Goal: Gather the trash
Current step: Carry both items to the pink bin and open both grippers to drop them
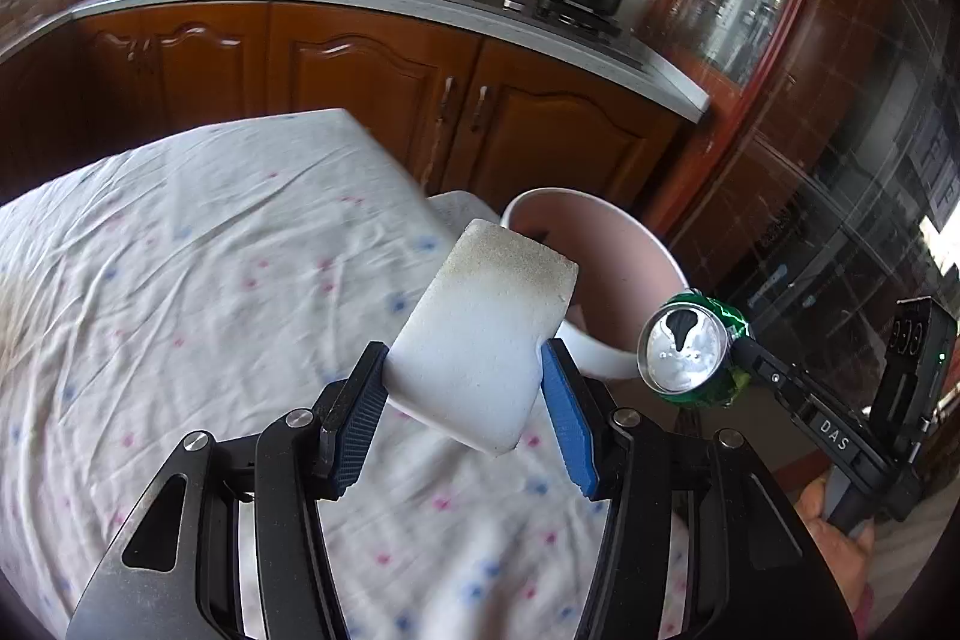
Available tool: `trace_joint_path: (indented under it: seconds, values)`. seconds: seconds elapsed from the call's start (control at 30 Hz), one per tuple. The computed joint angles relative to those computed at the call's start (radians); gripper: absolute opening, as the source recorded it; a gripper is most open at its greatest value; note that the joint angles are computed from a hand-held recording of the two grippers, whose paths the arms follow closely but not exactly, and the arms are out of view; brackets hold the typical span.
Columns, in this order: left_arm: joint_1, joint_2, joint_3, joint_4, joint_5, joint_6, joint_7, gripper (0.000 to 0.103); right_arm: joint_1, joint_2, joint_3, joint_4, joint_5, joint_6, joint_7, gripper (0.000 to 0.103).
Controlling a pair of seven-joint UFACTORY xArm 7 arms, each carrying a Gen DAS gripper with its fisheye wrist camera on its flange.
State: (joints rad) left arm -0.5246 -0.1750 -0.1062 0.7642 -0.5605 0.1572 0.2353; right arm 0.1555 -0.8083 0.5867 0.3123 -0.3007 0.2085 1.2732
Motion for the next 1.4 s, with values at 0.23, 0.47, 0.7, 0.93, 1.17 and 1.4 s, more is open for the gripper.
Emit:
trace_joint_path:
  seconds: [0.23,0.47,0.7,0.93,1.17,1.4]
  values:
    - [0.045,0.122,-0.073,0.142,0.161,0.024,-0.12,0.051,-0.025,-0.017,-0.065,-0.017,-0.01,0.006,-0.058,0.012]
    - [0.064,0.279,-0.11,0.331,0.41,0.105,-0.295,0.051,-0.08,0.013,-0.113,-0.007,-0.012,-0.006,-0.14,0.012]
    - [0.036,0.427,-0.096,0.515,0.557,0.233,-0.396,0.051,-0.129,0.116,-0.136,0.047,-0.021,-0.002,-0.225,0.012]
    - [0.015,0.486,-0.087,0.581,0.606,0.271,-0.43,0.051,-0.144,0.215,-0.155,0.101,-0.042,0.011,-0.289,0.012]
    - [-0.003,0.534,-0.074,0.638,0.646,0.303,-0.456,0.053,-0.132,0.293,-0.183,0.145,-0.062,0.037,-0.323,0.012]
    - [-0.005,0.545,-0.079,0.656,0.645,0.332,-0.464,0.061,-0.094,0.329,-0.231,0.159,-0.056,0.039,-0.349,0.014]
